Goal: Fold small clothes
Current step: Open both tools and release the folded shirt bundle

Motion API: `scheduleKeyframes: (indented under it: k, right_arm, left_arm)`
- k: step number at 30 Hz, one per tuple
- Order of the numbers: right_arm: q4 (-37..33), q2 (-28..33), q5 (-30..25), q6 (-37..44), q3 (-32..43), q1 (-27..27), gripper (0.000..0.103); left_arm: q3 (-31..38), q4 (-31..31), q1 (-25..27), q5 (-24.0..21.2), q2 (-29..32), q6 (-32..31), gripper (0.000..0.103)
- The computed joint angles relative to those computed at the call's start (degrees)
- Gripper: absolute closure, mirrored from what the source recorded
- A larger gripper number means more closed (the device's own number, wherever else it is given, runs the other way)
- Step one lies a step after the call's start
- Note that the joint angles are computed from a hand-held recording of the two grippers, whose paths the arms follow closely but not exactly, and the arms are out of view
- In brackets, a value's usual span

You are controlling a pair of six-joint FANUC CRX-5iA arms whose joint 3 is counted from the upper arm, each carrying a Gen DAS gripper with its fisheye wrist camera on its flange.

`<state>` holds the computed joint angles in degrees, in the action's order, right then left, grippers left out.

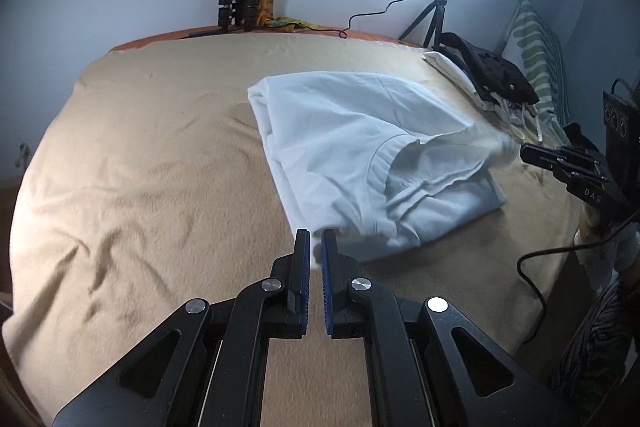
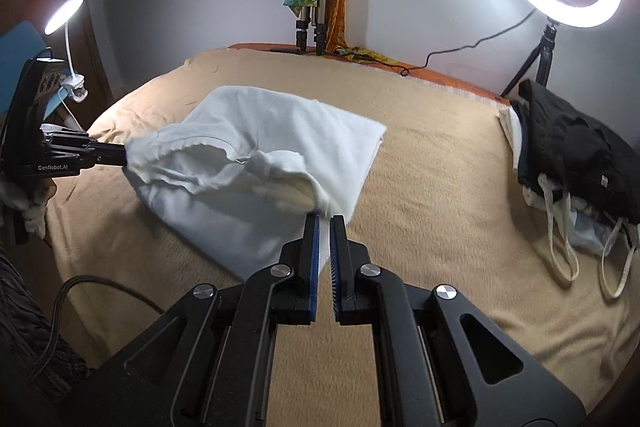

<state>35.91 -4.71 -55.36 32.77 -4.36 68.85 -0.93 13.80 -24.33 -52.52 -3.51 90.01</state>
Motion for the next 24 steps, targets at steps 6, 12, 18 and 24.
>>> scheduleKeyframes:
  k: [6,12,18,24]
  right_arm:
    - [-10.78,-6.10,10.21,-9.58,-3.88,-3.90,0.064]
    - [-21.50,-6.24,16.09,-12.56,-4.31,-7.87,0.064]
    - [-27.49,-3.77,15.32,-9.59,-1.95,-9.83,0.064]
    - [-31.86,-1.31,13.57,-4.23,1.22,-10.64,0.085]
  left_arm:
    - [-7.50,16.09,5.44,2.69,-2.03,0.19,0.081]
    - [-11.99,28.20,6.21,6.17,-0.40,0.74,0.071]
    - [-12.19,31.40,5.32,6.97,2.00,0.22,0.071]
    - [-9.62,27.23,4.84,6.35,3.20,-0.49,0.099]
